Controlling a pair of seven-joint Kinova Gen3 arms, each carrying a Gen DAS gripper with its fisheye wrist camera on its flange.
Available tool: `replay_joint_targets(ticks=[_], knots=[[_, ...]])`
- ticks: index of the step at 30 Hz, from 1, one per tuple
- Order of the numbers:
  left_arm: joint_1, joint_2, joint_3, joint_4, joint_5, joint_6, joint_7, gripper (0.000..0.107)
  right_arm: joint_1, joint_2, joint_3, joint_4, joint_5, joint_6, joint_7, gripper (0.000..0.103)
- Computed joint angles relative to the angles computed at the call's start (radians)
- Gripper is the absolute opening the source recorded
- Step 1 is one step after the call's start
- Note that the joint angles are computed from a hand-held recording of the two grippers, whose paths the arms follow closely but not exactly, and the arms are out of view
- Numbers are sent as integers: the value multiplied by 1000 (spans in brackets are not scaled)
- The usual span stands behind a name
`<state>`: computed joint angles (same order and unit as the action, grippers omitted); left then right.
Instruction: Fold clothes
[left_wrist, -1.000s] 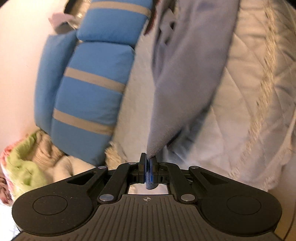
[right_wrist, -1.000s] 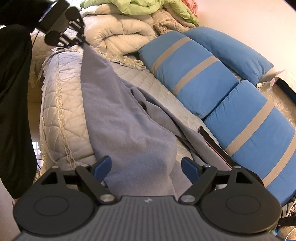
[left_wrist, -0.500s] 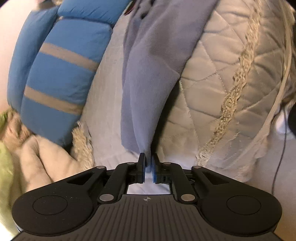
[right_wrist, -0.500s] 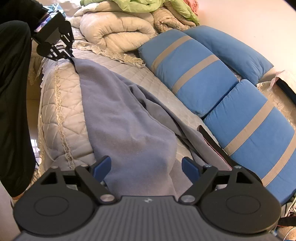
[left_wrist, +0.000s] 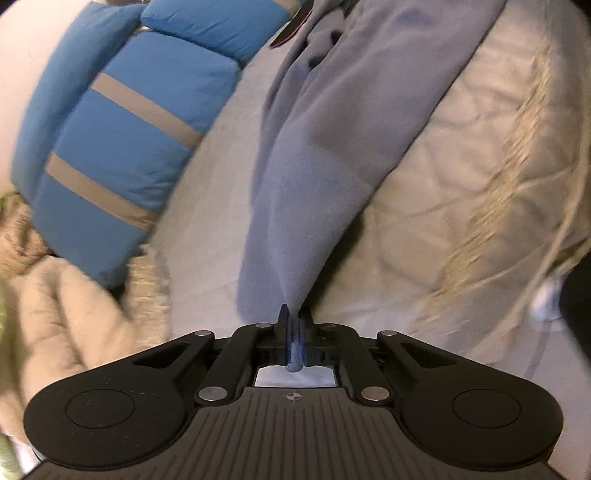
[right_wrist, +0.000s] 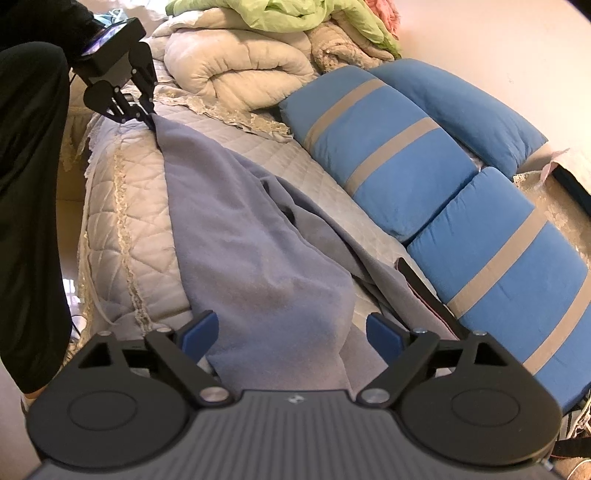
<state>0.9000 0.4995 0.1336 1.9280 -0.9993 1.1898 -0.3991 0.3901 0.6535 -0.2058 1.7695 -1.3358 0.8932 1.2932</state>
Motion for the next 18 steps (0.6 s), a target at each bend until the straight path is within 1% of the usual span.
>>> replay_joint_targets(ticks=[2,7,10,11,12,14,15,16,17,18], knots=[[-12,-36,12,2,20,-20,-15,3,0,0,1,-1,-1,0,-3,93],[-80,-132,42,16,128,-107,-102,3,-1,1,0,-5,7,1,-14,93],[-108,-145,53,14,187,-149,-168,3,0,-2,-2,-1,7,6,-13,93],[-119,-153,53,19,206,-178,-181,3,0,-3,-2,-1,8,8,-15,94],[-133,-158,56,21,224,-205,-190,4,0,-3,-1,-1,8,11,-16,94],[-132,-160,40,23,243,-222,-183,5,1,-4,0,1,6,11,-13,94],[-143,-166,39,25,261,-238,-197,5,0,-4,1,2,5,10,-12,94],[-155,-172,38,27,280,-252,-212,8,0,-5,2,3,3,7,-10,94],[-167,-182,38,28,304,-266,-233,14,-1,-5,2,4,2,6,-9,94],[-191,-204,42,37,337,-296,-260,17,-1,-5,3,3,2,5,-10,94]])
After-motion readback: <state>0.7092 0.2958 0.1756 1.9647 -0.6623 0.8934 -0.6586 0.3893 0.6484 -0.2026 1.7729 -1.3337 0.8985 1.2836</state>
